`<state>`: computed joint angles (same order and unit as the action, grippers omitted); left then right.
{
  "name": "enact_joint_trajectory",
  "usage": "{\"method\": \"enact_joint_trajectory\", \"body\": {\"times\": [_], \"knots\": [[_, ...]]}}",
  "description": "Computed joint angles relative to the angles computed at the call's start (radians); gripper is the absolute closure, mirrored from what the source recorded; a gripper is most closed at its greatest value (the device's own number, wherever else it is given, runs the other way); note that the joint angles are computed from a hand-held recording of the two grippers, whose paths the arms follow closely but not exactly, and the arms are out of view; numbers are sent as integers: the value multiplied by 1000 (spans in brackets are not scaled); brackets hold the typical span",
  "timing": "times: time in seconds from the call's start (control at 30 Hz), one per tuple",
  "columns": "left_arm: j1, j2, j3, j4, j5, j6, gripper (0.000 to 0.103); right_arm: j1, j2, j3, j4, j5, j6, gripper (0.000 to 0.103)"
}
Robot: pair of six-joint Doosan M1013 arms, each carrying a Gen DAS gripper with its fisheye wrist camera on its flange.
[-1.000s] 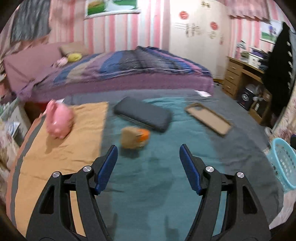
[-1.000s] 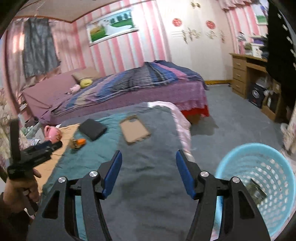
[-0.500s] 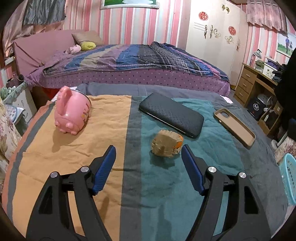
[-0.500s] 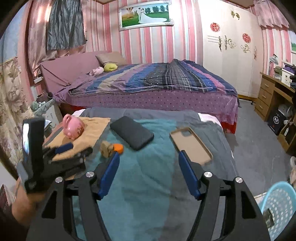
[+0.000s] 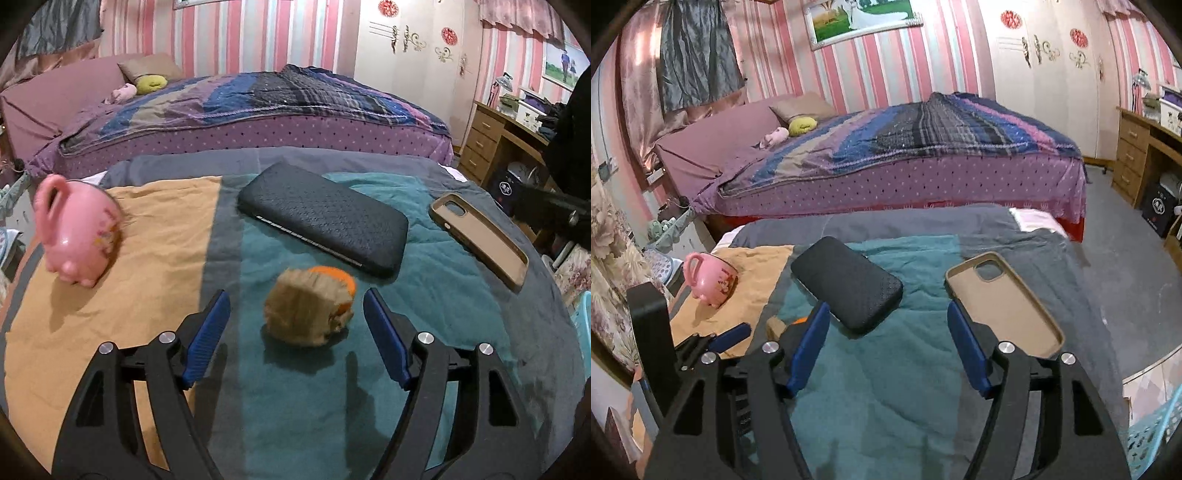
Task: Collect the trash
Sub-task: 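Grasp the brown wrapped item with the left tool while the right tool grasps the orange lid, then carry brown item and orange lid over the light-blue basket and release both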
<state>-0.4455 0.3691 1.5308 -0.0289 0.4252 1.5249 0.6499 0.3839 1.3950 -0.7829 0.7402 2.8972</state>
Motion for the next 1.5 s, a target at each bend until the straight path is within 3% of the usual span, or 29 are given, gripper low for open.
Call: {"method": "enact_joint_trajectory", "body": {"times": [0.03, 0.07, 0.17, 0.43, 0.6, 0.9, 1.0, 1.03, 1.07, 1.3, 1.5], "knots": [[5, 6, -10, -41, 16, 34, 55, -3, 6, -6, 10, 2, -9, 37], [8, 6, -11, -78, 23, 64, 62, -7, 15, -16, 31, 4, -29, 37], [25, -5, -5, -139, 15, 114, 66, -7, 46, -51, 77, 29, -105, 37], [90, -59, 39, -363, -6, 312, 66, -4, 98, -110, 169, 27, -201, 37], [117, -70, 60, -312, -11, 255, 66, 11, 140, -158, 176, 33, -234, 37], [162, -76, 78, -270, -20, 196, 66, 21, 244, -292, 291, 118, -383, 38], [168, -75, 80, -264, -17, 198, 66, 28, 279, -337, 288, 180, -411, 41], [169, -75, 80, -265, -16, 201, 66, 32, 284, -345, 272, 190, -410, 48], [170, -76, 81, -265, -15, 201, 66, 37, 287, -353, 260, 197, -410, 64], [164, -92, 88, -291, -27, 228, 66, 48, 259, -311, 221, 167, -376, 64], [131, -124, 102, -289, -44, 226, 66, 62, 148, -168, 97, 92, -243, 63]]}}
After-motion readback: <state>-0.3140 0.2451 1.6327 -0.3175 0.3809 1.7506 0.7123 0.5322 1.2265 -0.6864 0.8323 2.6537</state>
